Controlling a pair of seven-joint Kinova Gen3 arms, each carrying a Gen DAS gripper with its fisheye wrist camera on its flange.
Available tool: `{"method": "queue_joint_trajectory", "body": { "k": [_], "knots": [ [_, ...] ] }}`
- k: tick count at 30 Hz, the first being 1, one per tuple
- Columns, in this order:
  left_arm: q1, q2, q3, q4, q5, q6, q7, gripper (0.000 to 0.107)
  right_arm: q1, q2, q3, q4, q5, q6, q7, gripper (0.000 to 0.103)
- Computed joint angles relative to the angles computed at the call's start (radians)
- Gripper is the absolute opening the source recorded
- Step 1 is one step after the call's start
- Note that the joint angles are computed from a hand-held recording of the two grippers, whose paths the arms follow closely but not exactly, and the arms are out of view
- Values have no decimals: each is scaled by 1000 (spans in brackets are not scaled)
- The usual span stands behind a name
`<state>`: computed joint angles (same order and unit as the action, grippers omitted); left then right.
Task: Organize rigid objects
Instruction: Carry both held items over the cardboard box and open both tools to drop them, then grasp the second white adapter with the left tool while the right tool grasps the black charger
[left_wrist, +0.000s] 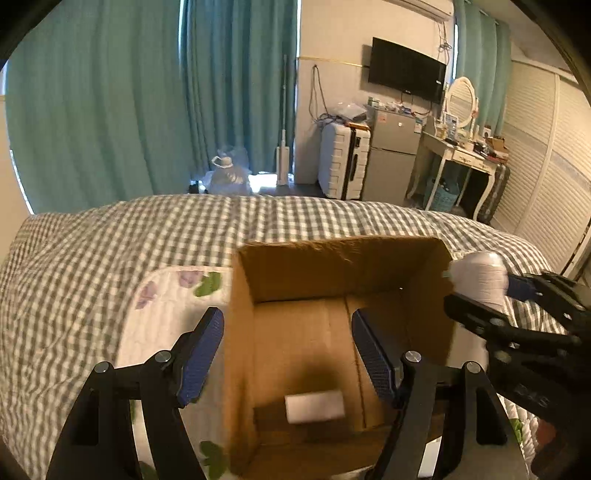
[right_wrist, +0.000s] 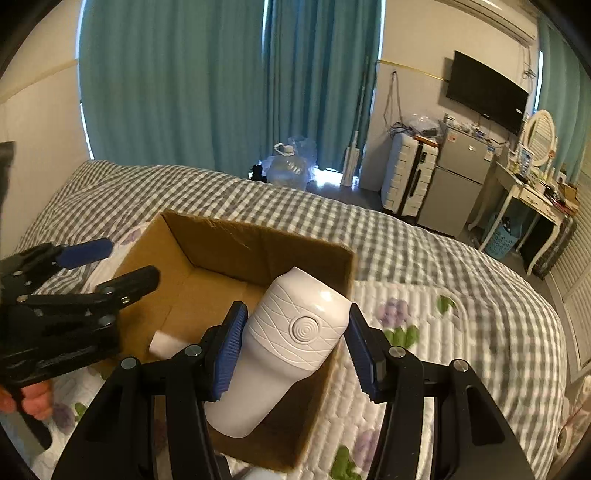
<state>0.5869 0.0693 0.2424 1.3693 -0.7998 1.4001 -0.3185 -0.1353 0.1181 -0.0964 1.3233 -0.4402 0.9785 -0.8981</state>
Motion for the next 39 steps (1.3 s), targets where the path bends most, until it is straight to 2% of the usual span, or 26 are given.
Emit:
{"method": "queue_joint_trajectory", "body": {
  "k": [5,7,8,10,13,18,21,25,27,31,35,39],
  "knots": [
    [-4,-45,16,40,-16,16,28,74,-19,67,-21,-44,-10,22,-25,54],
    [-11,-58,28,52,-21,24,37,74,-27,72,-26,-42,2,17,-42,62],
    [-12,-66,36,59,-23,29,44,74,-30,64,-27,-32,10,6,-48,74],
    [-13,-80,55,63,-23,45,52,74,-35,22,-22,3,29,-29,-69,77],
    [4,-87,99,36,-37,112,64,77,-36,-23,-12,11,51,-14,-87,78],
    [70,-92,175,-26,-81,252,106,88,-30,-142,25,-1,77,66,-119,81],
    [126,-81,209,-62,-108,336,133,89,-26,-220,53,5,71,111,-125,86],
    [204,-72,233,-69,-118,406,192,90,-37,-295,88,30,78,154,-104,86],
    [227,-76,235,-51,-104,414,221,94,-44,-333,109,64,75,167,-83,86],
    [284,-57,254,3,-120,461,341,94,-61,-404,133,190,77,147,-45,86],
    [307,-54,233,65,-85,434,420,94,-93,-423,144,320,76,95,9,86],
    [293,-70,211,165,-28,349,474,94,-102,-388,132,418,71,39,26,86]
  ]
}}
